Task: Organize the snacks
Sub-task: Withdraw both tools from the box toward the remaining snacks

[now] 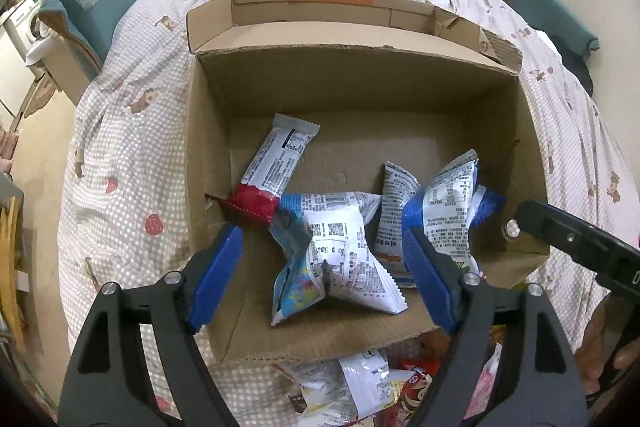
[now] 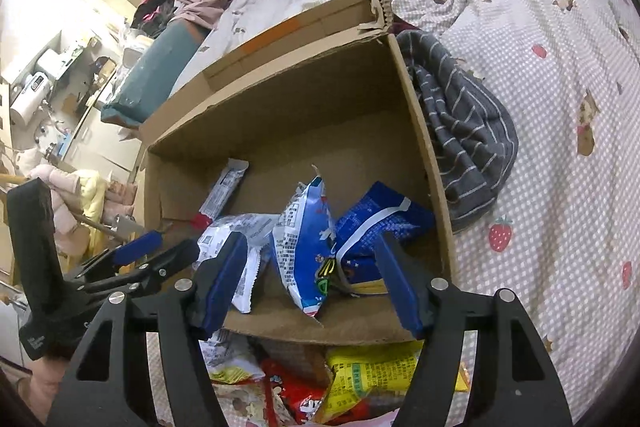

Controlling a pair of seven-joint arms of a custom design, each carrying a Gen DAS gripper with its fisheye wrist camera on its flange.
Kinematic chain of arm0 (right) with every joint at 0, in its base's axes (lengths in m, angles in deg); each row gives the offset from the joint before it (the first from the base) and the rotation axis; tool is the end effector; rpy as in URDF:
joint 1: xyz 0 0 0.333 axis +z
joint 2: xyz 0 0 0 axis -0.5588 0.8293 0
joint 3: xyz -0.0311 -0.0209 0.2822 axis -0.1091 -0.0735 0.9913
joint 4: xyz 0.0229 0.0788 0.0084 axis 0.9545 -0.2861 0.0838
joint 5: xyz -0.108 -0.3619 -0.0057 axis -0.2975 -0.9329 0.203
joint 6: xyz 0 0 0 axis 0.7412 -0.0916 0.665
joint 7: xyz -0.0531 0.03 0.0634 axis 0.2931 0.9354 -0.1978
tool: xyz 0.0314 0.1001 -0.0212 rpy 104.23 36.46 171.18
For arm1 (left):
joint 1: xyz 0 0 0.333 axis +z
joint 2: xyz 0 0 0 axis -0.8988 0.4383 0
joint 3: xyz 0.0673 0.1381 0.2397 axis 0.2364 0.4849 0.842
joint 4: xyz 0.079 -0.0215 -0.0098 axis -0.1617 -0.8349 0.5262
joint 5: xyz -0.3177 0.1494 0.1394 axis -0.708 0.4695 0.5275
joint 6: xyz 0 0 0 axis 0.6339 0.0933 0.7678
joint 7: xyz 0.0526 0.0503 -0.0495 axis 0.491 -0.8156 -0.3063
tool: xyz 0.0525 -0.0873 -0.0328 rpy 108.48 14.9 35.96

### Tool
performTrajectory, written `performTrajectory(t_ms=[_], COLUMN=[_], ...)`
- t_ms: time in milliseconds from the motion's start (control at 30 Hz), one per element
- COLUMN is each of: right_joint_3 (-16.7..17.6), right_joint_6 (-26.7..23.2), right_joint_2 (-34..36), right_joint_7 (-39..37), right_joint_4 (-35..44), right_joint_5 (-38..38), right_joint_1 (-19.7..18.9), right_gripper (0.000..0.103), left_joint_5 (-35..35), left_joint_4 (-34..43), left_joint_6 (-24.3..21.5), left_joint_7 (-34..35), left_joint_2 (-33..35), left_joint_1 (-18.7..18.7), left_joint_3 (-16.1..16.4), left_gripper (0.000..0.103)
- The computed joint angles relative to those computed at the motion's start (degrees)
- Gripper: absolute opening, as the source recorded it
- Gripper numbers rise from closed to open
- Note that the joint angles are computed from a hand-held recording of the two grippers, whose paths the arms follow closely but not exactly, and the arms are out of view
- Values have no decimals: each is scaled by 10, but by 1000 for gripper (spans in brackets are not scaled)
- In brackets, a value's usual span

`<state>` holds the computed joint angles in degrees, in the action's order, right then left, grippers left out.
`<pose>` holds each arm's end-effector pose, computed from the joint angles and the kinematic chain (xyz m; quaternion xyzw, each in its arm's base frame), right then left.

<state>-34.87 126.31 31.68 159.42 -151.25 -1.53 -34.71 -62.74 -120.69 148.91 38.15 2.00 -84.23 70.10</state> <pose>0.6920 0.0572 0.5021 -0.6736 0.6477 0.0384 0.3539 0.6664 -0.3004 0.5124 -0.6938 0.6773 -0.1970 0.1450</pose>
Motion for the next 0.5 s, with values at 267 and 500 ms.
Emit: performTrajectory(t_ms=[267,500], right_joint_3=[2,-6], right_joint_6=[1,34], right_joint_2=[-15,-69], right_joint_7=[-11,-23], right_joint_4=[-11,-71], right_joint_5=[15,23], right_joint_1=[-1,5], right_gripper=[70,89], left_joint_5=[11,47], left_joint_4=[-85,-200], left_joint_6=[54,122], left_joint_7=[-25,-69], left_joint_2=[-55,-144], left_joint_1=[5,11], left_joint_3=[0,-1], left_gripper=[79,79])
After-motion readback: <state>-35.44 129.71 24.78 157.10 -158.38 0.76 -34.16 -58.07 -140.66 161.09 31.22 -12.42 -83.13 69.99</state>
